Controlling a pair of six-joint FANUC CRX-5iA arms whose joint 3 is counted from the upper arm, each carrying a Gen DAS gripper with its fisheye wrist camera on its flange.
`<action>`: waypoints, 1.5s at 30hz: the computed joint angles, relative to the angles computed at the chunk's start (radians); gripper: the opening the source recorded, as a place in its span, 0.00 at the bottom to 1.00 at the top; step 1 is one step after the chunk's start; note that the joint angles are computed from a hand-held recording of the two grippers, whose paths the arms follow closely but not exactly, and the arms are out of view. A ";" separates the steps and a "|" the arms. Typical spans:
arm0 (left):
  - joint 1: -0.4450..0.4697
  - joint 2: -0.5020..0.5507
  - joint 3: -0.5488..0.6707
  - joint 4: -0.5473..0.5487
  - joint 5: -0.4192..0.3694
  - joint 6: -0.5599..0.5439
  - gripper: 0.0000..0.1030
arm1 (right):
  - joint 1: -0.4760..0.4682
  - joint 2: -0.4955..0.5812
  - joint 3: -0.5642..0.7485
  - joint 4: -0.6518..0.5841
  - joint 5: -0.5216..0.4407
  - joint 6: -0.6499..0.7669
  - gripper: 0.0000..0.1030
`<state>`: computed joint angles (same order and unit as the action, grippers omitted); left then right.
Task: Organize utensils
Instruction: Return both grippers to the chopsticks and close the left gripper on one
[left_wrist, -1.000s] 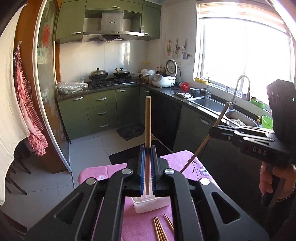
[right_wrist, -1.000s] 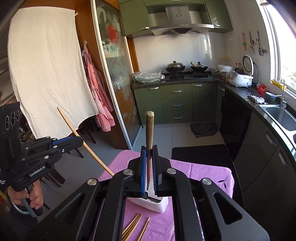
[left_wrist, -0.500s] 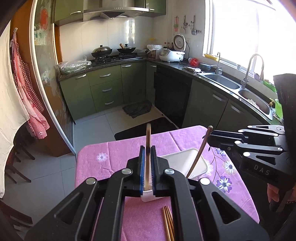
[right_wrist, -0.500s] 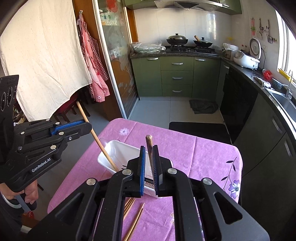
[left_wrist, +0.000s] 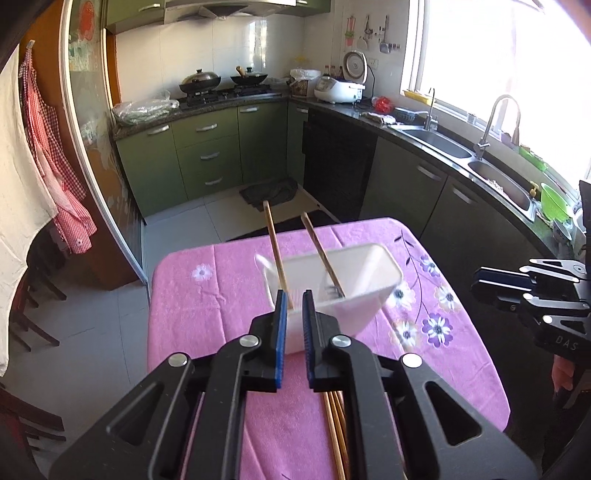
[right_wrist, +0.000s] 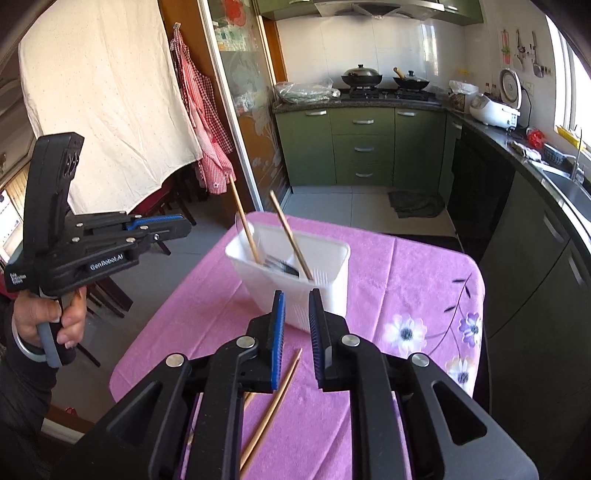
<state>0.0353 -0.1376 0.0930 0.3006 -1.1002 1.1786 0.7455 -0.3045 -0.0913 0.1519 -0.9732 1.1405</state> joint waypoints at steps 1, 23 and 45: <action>0.002 -0.012 -0.025 -0.002 -0.014 0.000 0.11 | -0.001 -0.016 -0.029 -0.011 -0.003 -0.005 0.18; -0.113 0.139 -0.146 -0.130 -0.154 0.127 0.11 | -0.056 -0.031 -0.251 -0.179 0.009 -0.008 0.19; -0.149 0.199 -0.078 -0.213 -0.185 0.204 0.11 | -0.089 -0.013 -0.229 -0.236 0.000 0.040 0.24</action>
<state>-0.1137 0.0614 0.0150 0.0873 -1.2848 1.3830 0.6564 -0.3175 -0.3202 -0.0839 -0.9729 1.1808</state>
